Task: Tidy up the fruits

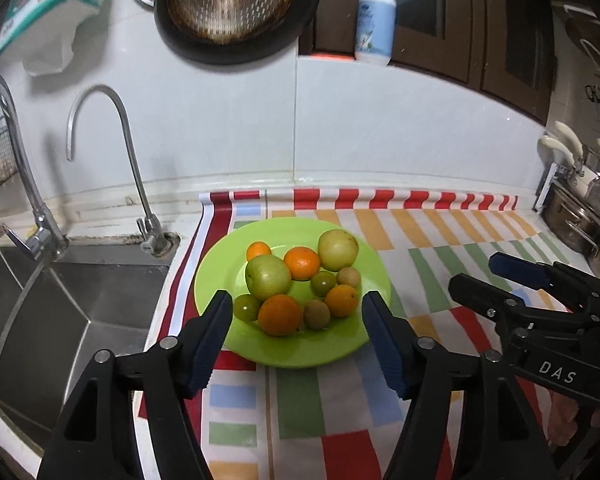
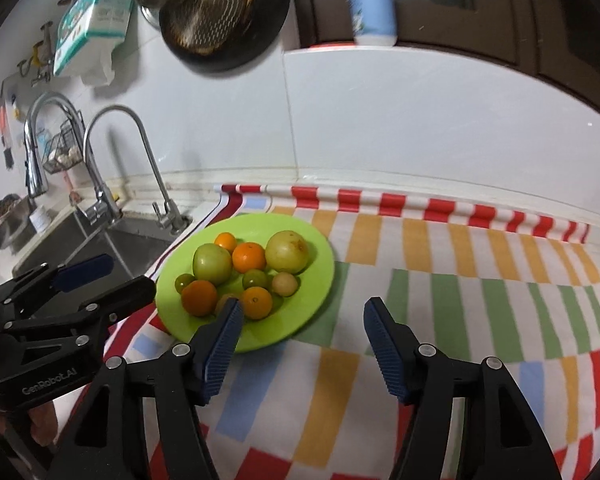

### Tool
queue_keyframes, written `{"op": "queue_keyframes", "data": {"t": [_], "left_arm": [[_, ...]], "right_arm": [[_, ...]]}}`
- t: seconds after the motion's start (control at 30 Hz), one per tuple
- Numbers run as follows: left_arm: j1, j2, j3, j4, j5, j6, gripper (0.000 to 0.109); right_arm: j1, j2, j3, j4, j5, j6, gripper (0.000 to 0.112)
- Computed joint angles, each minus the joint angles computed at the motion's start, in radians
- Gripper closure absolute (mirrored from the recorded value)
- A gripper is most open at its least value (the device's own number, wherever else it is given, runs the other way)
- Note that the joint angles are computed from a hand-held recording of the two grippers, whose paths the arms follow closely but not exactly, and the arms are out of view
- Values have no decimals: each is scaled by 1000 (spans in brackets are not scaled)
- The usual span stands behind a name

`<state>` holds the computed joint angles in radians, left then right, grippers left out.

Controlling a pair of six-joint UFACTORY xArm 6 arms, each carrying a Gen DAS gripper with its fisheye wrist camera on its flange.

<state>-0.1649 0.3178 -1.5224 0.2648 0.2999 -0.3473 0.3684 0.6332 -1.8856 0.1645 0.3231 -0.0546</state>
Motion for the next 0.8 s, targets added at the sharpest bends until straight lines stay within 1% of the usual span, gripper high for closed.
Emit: {"op": "queue_keyframes", "data": {"t": [0.07,0.13,0.2,0.27,0.33,0.4,0.47,0.5,0.6,0.7,0.8], "left_arm": [[-3,-38,44,41,-19,-37,40],[-8,-71,83,42,-34,-33,37],[-12,-106,126,71,-52,-55,35],[-16,-139,164,99,-65,-78,33],[-17,-169,199,130,-77,-108,28],[-16,-197,228,187,-87,-162,25],[-16,-226,255,259,-92,-222,24],[-17,-241,267,303,-93,-259,21],[-17,-282,297,420,-96,-358,16],[-16,-311,318,478,-91,-416,13],[-17,-339,341,482,-91,-423,11]], "right_arm": [[-1,-60,86,-24,-42,22,49],[-3,-119,169,-53,-80,47,49],[-3,-159,227,-84,-107,80,49],[-5,-204,290,-142,-129,135,45],[-8,-248,352,-197,-155,193,43],[-14,-288,408,-271,-180,267,42],[-19,-329,461,-337,-198,330,38],[-22,-345,482,-363,-209,353,38],[-36,-392,536,-520,-233,491,35],[-43,-438,585,-596,-245,568,32],[-52,-477,625,-691,-257,664,29]]}}
